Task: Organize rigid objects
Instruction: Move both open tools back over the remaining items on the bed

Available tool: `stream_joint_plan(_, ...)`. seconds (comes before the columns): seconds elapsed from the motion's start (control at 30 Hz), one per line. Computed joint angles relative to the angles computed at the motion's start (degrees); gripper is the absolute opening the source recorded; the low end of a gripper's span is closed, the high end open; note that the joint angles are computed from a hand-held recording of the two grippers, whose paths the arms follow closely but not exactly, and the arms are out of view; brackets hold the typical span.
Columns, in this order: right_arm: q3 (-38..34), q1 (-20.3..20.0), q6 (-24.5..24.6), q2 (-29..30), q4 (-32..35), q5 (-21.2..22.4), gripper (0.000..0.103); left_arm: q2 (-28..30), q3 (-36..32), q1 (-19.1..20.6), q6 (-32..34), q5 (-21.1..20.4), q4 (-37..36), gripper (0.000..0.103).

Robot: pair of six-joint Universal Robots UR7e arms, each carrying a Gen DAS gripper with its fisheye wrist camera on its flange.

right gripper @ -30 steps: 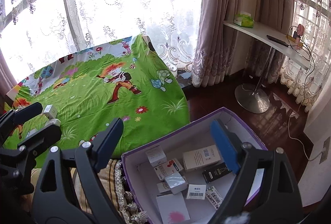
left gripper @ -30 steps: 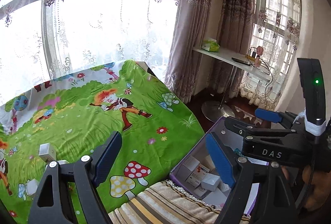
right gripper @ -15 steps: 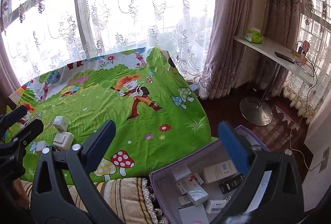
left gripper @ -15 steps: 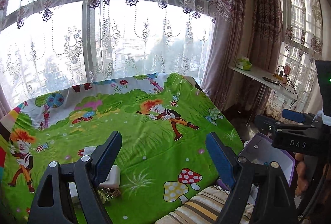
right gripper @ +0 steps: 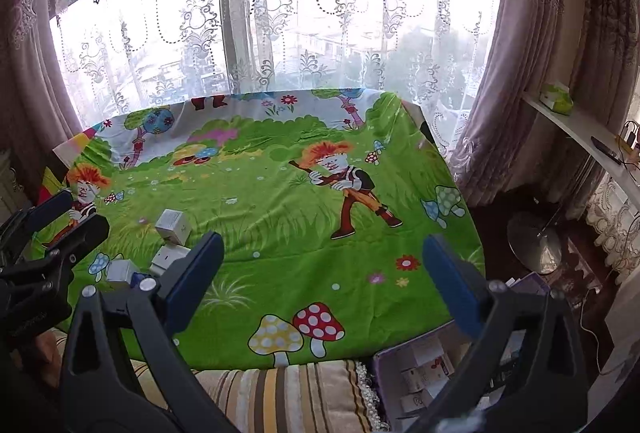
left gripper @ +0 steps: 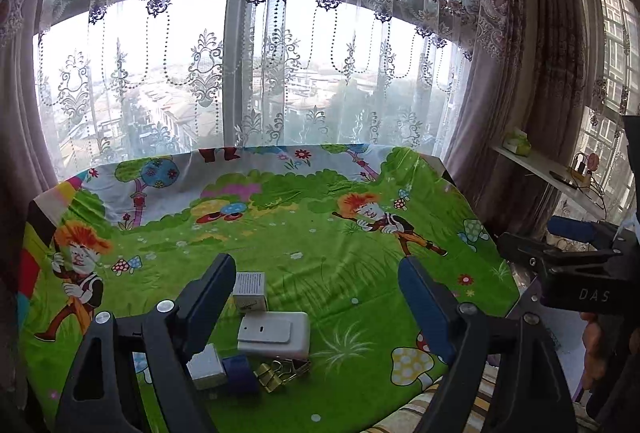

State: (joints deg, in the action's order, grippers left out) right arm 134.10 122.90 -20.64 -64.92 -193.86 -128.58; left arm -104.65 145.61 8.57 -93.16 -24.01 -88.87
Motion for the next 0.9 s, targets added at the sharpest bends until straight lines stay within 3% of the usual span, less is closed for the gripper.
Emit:
stream_joint_plan(0.3, -2.6, 1.6, -0.9, 4.4, 0.1, 2.1, 0.1, -8.4, -2.3, 1.1, -20.2, -0.7, 24.7, 0.084)
stream_joint_plan(0.57, -4.9, 1.6, 0.3, 7.9, 0.7, 3.7, 0.1, -13.6, -5.0, 1.7, -39.2, -4.6, 43.3, 0.084)
stream_joint_plan(0.67, -5.6, 1.4, 0.7, 9.5, 1.6, 4.7, 0.1, -15.5, -5.0, 2.8, -41.9, -6.0, 45.0, 0.084)
stream_joint_plan(0.73, -5.9, 1.3, 0.9, 10.5, 2.2, 5.1, 0.1, -17.4, -4.2, 3.8, -40.3, -6.2, 43.0, 0.084)
stream_joint_plan(0.9, -6.5, 0.5, 1.2, 13.0, 3.4, 5.7, 0.1, -19.6, -1.2, 9.4, -28.9, -6.6, 29.4, 0.084)
